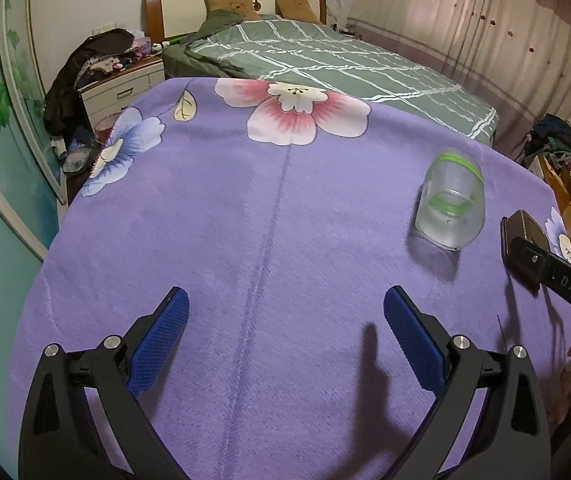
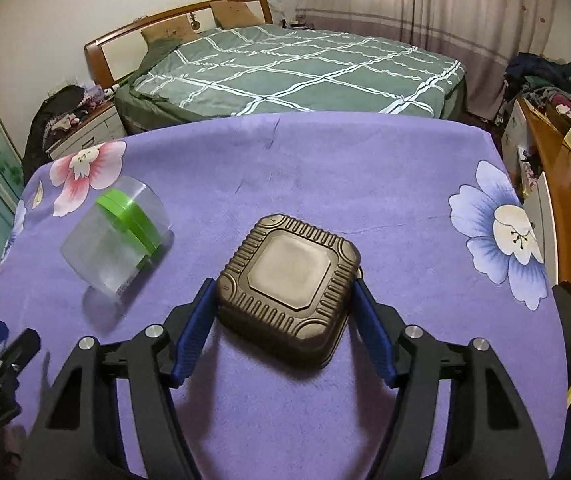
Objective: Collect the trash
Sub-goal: 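Grasp the dark brown square box with the right gripper, then carry the brown box over the yellow bin and open the right gripper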
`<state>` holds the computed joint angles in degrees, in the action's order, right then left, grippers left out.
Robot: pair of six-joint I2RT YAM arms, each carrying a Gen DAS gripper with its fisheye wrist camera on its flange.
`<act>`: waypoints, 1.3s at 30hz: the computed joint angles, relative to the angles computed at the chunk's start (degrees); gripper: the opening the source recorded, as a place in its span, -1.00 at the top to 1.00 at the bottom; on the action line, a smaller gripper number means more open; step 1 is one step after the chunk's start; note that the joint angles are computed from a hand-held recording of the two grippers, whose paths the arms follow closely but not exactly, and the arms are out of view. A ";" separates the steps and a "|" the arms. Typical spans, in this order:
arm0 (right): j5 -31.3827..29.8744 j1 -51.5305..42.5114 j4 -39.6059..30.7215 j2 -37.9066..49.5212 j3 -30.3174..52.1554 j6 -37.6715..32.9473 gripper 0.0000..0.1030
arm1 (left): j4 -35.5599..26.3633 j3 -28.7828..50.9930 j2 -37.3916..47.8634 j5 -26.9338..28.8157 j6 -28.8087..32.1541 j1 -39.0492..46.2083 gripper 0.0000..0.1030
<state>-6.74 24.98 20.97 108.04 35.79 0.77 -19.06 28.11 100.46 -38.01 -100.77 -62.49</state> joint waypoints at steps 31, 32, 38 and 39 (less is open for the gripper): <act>-22.48 -73.49 -18.26 -6.13 0.82 -36.92 -0.39 | 0.07 0.26 0.25 0.11 -0.29 -0.59 -0.88; -22.04 -73.81 -17.93 -5.26 1.44 -36.81 -0.42 | -0.04 0.34 0.32 0.14 -0.38 -0.65 -0.88; -24.20 -68.11 -17.83 -11.68 -3.53 -35.10 -0.42 | -0.24 0.59 0.50 0.13 0.03 -0.65 -0.88; -24.55 -65.30 -17.94 -13.84 -5.18 -34.34 -0.42 | -0.50 0.77 0.56 0.08 -0.03 -0.76 -0.88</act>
<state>-31.29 -40.32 3.03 94.21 30.61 -33.57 -19.55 28.88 101.03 -37.93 -100.80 -63.25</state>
